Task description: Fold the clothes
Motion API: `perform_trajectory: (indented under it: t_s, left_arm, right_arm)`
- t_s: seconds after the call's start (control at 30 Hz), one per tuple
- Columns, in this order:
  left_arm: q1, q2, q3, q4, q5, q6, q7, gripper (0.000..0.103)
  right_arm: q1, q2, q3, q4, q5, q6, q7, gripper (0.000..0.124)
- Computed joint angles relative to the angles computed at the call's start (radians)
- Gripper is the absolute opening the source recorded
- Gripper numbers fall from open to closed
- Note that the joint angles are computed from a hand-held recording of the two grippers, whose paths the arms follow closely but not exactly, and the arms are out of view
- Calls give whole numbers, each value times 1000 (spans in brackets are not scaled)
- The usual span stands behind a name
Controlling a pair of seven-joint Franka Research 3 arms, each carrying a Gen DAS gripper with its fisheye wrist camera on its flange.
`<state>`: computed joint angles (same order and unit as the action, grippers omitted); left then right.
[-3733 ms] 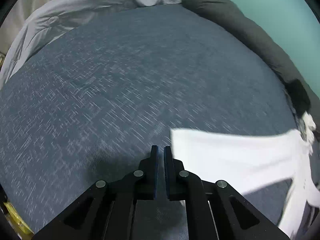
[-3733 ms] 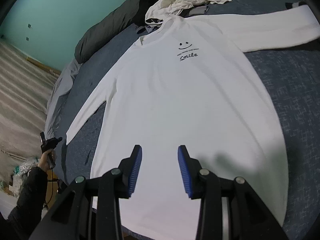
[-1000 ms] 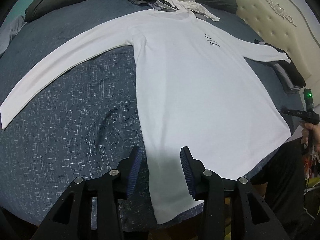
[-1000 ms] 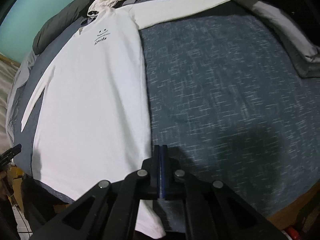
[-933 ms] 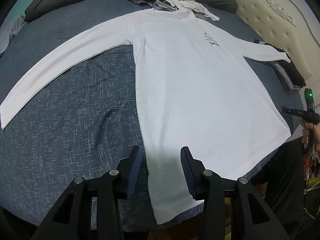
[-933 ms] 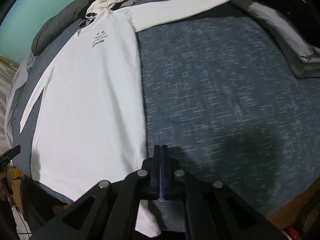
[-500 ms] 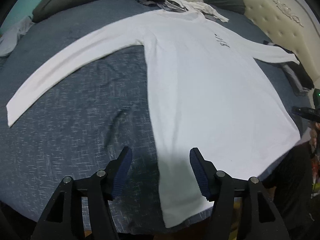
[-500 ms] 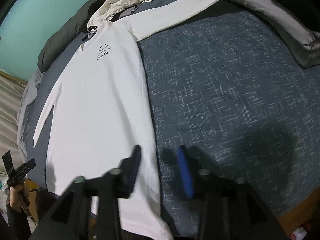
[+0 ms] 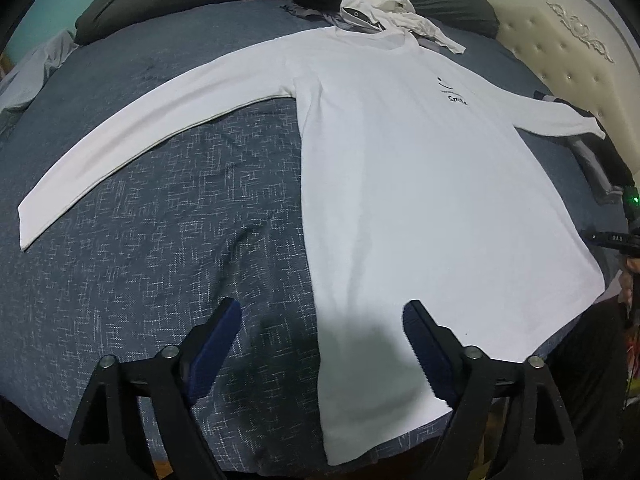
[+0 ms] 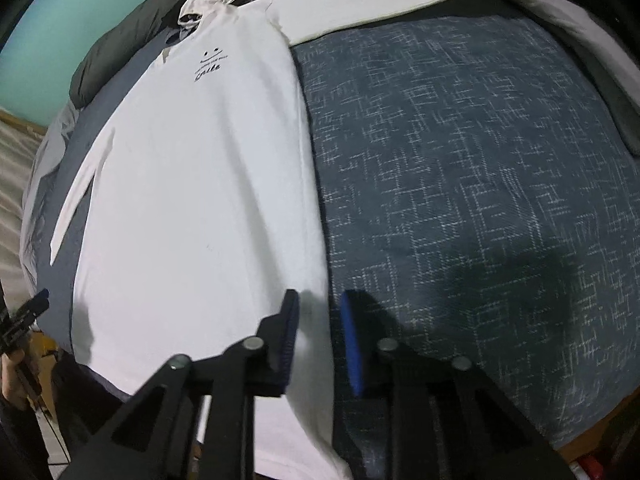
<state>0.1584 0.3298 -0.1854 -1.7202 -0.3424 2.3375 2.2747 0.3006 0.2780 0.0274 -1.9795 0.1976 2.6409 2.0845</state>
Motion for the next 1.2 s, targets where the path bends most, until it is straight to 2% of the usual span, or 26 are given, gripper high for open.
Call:
perform_trajectory:
  t_s: [0.2,0.53,0.57,0.63,0.7,0.77,0.87,0.93,1.03,1.07,1.13,1.2]
  left_arm:
    - [-1,2,0,-3,3,4,-7,88]
    - [-2,-1,0,-9,9,9,-4,89]
    - [-4,0,1,-9,14,12,-6,90]
    - [-5,-1,1,-11,18,15,-8,100]
    - [-4,-3,-2,-11,13,13,-8,101]
    - [-4,-4,-4,-11,9,10,-5,101]
    - [-4,-6,-5,-10,3,5,3,102]
    - [-3,-9,-5,-10,-2,2,8,103]
    - [-3,-4,-3,-3,-5,0,11,103]
    - [-3,-3,-3,-3,-5,0,10,103]
    - [-3,1,-2,3,-4,-4,5,103]
    - [-2,6,-3,8,-6,-8,4,103]
  right_arm:
    - [16,12,-7,26,-47,-35,4,5]
    - [16,-50,-16,-52,-79,29,53,3]
    - [16,-55,-16,-58,-86,34,59,3]
    - [18,-72,-18,-80,-99,48,74,3]
    - [18,-80,-16,-101,-107,58,84,3]
    - [-9,-45,0,-64,-52,48,34,3]
    - [-37,-53,24,-90,54,91,-23,3]
    - [-53,-71,40,-123,137,137,-65,6]
    - [-52,-102,39,-147,168,130,-103,9]
    - [-49,-115,37,-155,166,120,-108,13]
    - [-44,-139,34,-171,162,100,-118,35]
    - [-47,-147,39,-178,191,93,-145,36]
